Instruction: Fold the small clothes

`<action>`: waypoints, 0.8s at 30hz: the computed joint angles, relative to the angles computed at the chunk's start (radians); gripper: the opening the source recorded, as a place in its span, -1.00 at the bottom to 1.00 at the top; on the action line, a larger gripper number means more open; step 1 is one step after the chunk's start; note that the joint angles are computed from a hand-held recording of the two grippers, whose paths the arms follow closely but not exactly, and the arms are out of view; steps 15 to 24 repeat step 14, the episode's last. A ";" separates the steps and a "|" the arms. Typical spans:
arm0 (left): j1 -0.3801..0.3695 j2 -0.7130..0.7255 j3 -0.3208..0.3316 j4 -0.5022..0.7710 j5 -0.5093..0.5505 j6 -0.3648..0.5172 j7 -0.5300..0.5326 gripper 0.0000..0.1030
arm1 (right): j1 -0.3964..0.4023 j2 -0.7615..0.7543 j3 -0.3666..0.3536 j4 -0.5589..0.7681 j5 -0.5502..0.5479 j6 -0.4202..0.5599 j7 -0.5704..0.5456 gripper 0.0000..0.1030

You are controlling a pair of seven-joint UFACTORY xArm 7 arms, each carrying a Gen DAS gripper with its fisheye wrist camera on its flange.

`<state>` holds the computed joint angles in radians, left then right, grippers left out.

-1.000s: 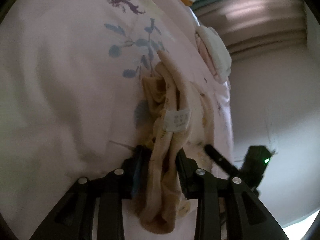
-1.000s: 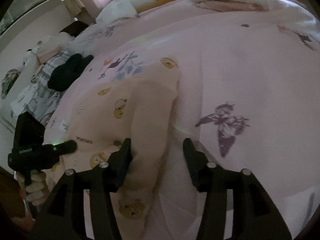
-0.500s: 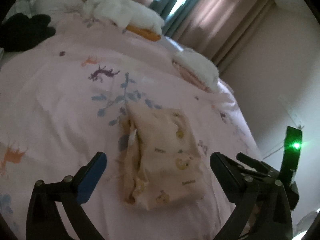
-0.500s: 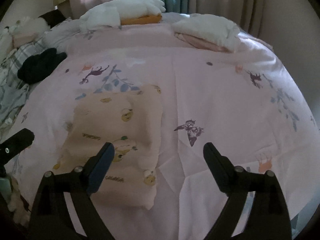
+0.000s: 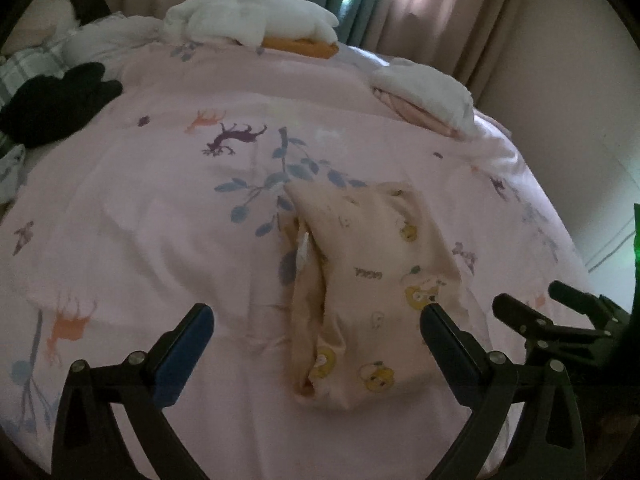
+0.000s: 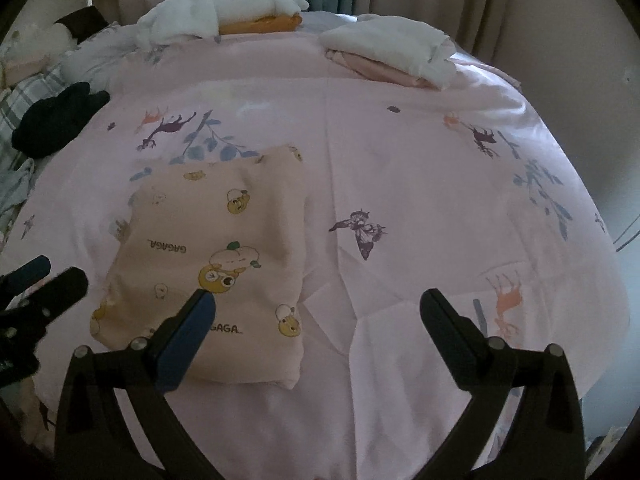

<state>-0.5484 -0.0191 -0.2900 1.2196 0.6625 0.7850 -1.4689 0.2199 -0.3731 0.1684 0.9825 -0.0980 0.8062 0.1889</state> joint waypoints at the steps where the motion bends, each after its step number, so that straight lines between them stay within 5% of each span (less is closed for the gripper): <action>1: 0.001 -0.001 0.001 -0.004 0.004 -0.010 -0.006 0.97 | -0.001 0.000 0.001 0.001 -0.002 0.002 0.001 0.99; 24: -0.006 0.003 -0.001 0.003 -0.028 -0.004 0.008 0.97 | -0.008 -0.006 0.007 -0.002 -0.027 0.007 0.027 0.99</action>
